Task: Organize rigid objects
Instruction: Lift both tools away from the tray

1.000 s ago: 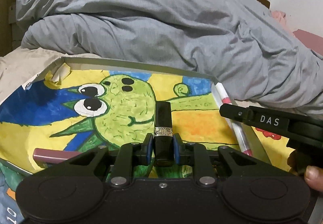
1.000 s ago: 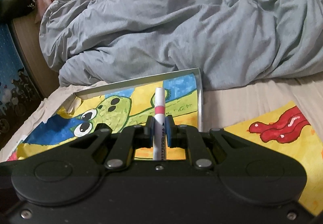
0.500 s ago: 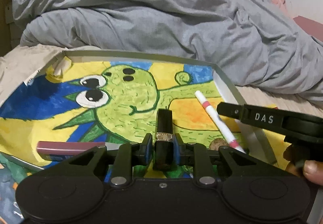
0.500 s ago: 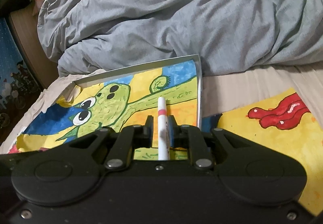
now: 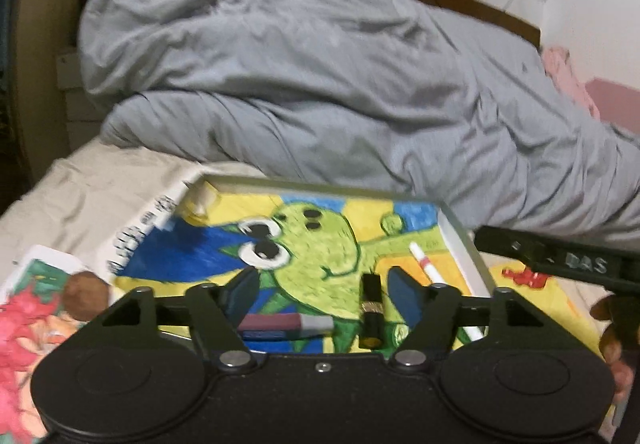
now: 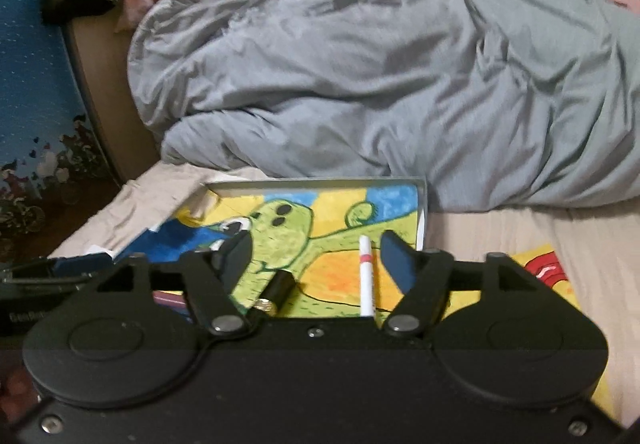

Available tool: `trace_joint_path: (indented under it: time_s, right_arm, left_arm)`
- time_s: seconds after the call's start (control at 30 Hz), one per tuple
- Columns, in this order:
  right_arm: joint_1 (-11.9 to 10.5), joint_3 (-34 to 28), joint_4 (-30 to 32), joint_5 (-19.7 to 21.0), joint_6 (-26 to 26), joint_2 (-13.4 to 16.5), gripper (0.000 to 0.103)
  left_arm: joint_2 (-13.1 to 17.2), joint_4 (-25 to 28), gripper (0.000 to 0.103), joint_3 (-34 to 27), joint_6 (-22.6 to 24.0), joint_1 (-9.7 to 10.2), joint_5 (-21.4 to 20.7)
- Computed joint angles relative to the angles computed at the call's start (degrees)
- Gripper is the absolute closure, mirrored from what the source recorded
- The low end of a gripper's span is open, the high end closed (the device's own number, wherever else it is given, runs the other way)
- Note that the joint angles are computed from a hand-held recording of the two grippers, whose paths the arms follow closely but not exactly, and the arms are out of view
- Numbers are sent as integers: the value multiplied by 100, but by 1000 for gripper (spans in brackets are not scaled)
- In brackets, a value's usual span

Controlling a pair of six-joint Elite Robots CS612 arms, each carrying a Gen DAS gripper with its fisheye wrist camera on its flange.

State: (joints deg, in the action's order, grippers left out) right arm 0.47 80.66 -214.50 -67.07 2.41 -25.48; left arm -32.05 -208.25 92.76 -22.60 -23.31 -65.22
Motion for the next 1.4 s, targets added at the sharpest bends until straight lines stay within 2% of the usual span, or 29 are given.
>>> trace_joint_path:
  time_s: [0.13,0.23,0.27,0.4,0.53,0.67,0.9,0.97,1.17,1.4]
  right_arm:
    - [-29,409,-317,65,70,-222,33]
    - [-52,754,-620,64,142,-366,17]
    - [-68,872,-709,77,162,-413,17]
    - [-126,1366,-1088,138,145,-602,14]
    - [-168,1905,-1578,161,179,-757,1]
    - [-218,2430,-2062,174,188,-837,1]
    - [-409,3251,-3191,296,800,-850,0]
    - [-465,3492,-3393,327,790,-872,0]
    - [-513,4144,-3426,191,304,-1073,0]
    - [-562,4555,-3418,-103,94,-1274,0]
  left_arm:
    - [-198,-395,16,338,48,-98,263]
    - [-339,-615,9,592,64,-195,446]
    - [-379,-686,7,675,77,-231,505]
    - [-524,-935,4,1018,66,-390,713]
    - [-661,-1188,2,1385,-54,-567,926]
    - [-823,-1390,1,1801,-209,-798,1229]
    - [-1060,-1684,1,2517,-527,-1281,1866]
    - [-1115,-1783,1,2700,-597,-1416,2027]
    - [-1351,-1757,1,3210,-956,-1795,2412]
    - [-1584,-1346,1,3422,-983,-2116,2722]
